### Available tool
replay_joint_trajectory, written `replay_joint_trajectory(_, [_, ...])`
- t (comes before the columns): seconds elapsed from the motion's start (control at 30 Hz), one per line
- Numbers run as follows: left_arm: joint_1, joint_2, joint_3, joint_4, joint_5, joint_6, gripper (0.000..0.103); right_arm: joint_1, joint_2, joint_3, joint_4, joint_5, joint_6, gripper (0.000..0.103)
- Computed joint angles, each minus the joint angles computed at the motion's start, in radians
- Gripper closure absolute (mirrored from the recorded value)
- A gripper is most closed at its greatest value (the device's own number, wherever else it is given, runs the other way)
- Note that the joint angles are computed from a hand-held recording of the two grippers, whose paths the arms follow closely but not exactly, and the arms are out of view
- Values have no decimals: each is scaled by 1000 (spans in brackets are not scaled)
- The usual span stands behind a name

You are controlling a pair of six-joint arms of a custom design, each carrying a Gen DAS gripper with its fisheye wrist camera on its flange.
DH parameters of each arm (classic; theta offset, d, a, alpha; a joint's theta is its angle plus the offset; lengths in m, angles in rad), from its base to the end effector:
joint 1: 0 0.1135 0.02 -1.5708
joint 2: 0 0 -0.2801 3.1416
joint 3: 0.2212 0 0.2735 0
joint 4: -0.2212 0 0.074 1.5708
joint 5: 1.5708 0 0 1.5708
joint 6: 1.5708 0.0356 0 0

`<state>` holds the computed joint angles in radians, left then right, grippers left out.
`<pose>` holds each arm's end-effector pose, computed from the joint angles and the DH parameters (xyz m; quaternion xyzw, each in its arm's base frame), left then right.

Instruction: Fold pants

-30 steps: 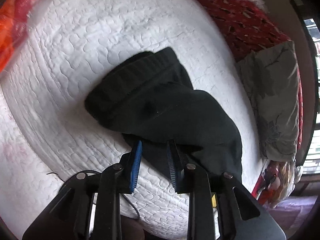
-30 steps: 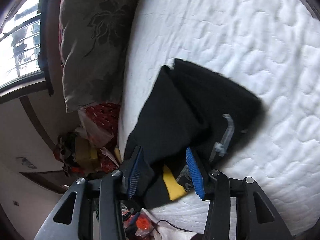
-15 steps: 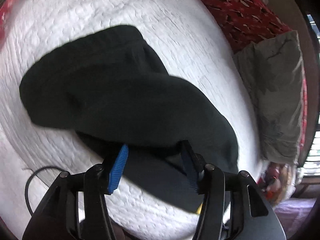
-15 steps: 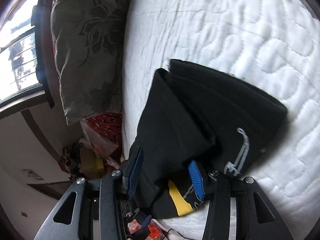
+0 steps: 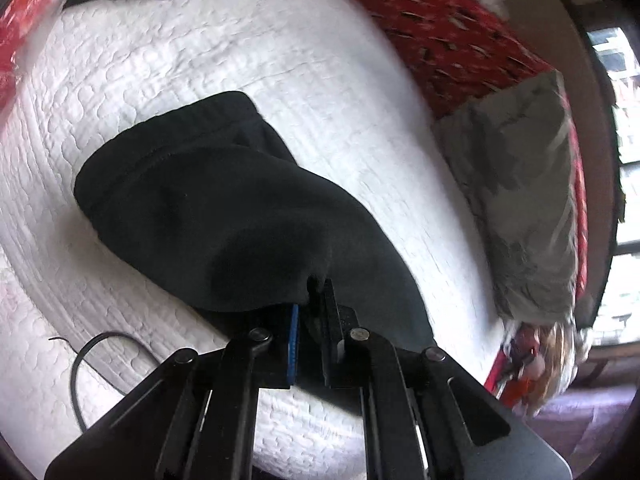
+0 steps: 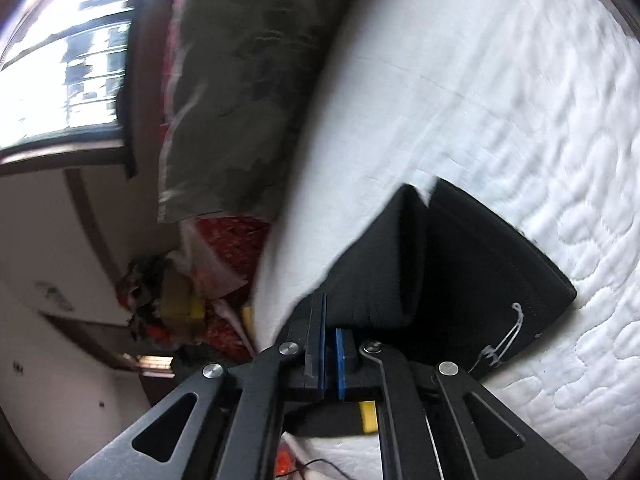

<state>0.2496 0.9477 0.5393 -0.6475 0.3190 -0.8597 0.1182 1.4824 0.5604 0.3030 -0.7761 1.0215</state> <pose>0.1756 0.0332 0.1962 -0.4684 0.8329 -0.2220 0.1936 0.2803 0.0584 0.1585 0.2031 0.8159 0.5120 0.1756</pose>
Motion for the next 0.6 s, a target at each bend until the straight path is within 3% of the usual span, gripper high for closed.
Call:
replay_joint_trajectory(0.13, [-81,42,-42,48,-63,-17,96,-67,-87,-35,-57,-76,-47,100])
replay_joint_trajectory(0.23, [-54,174,-99,133,8,-25,96,-104,-79,-46,-161,-67,-164,99])
replay_joint_trajectory(0.33, [-1,143,-133,128,61,24,96,-141,-14,-64,-201,-70,-205,95])
replay_joint_trajectory(0.43, [48,29,-108,-11,70,137,92,-165,-4,-52,-291,-106,-292,93])
replay_joint_trajectory(0.53, [115,-103,-54,-186,47,283,92,-210,-50,-22,-436,-130,-404,84])
replay_joint_trajectory(0.6, [206,-137,-2,-261,44,381,92,-260,-105,-4,-513,-140,-458,62])
